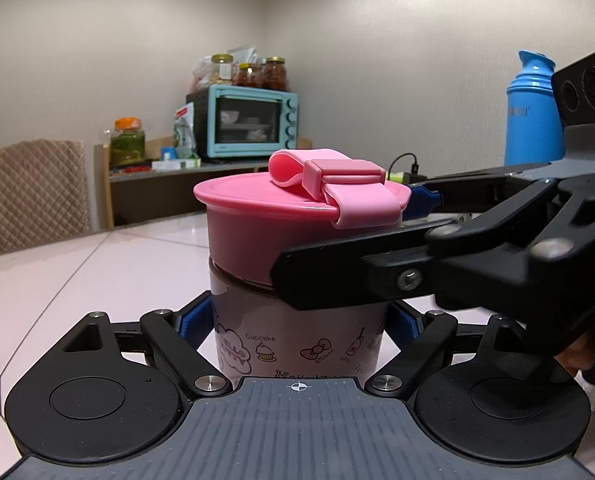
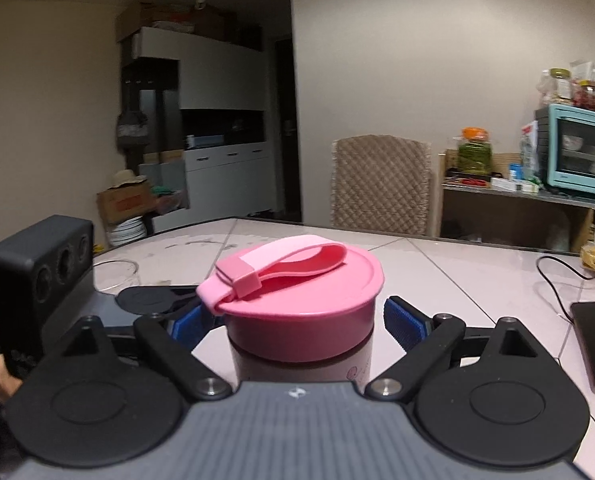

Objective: Unscrew bottle cap and pour

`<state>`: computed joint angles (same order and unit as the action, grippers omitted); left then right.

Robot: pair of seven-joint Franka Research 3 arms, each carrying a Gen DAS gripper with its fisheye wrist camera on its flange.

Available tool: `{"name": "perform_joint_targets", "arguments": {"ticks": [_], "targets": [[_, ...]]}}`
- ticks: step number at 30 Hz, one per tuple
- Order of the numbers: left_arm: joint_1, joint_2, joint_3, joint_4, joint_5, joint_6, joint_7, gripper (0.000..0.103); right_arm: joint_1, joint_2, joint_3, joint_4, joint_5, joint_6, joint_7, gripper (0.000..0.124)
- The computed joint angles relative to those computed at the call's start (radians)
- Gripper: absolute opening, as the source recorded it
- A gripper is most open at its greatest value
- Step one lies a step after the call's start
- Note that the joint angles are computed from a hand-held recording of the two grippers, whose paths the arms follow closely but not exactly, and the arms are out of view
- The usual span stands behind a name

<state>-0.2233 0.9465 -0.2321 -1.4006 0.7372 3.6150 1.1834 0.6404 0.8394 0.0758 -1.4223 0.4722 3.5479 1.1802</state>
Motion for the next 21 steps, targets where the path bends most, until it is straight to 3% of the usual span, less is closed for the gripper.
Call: {"name": "perform_joint_targets", "arguments": {"ticks": [7, 12, 15, 21], "targets": [[0.0, 0.0, 0.001, 0.001, 0.001, 0.0, -0.001, 0.09, 0.135, 0.068, -0.145, 0.103, 0.211, 0.011, -0.076, 0.093], [0.0, 0.001, 0.001, 0.001, 0.002, 0.0, -0.002, 0.09, 0.172, 0.094, -0.175, 0.144, 0.32, 0.023, -0.152, 0.092], [0.001, 0.001, 0.0, 0.001, 0.003, 0.0, -0.003, 0.09, 0.155, 0.098, -0.143, 0.156, 0.331, 0.031, -0.175, 0.086], [0.003, 0.002, -0.001, 0.003, 0.007, 0.0, -0.005, 0.09, 0.128, 0.105, -0.096, 0.167, 0.33, 0.052, -0.223, 0.085]]}}
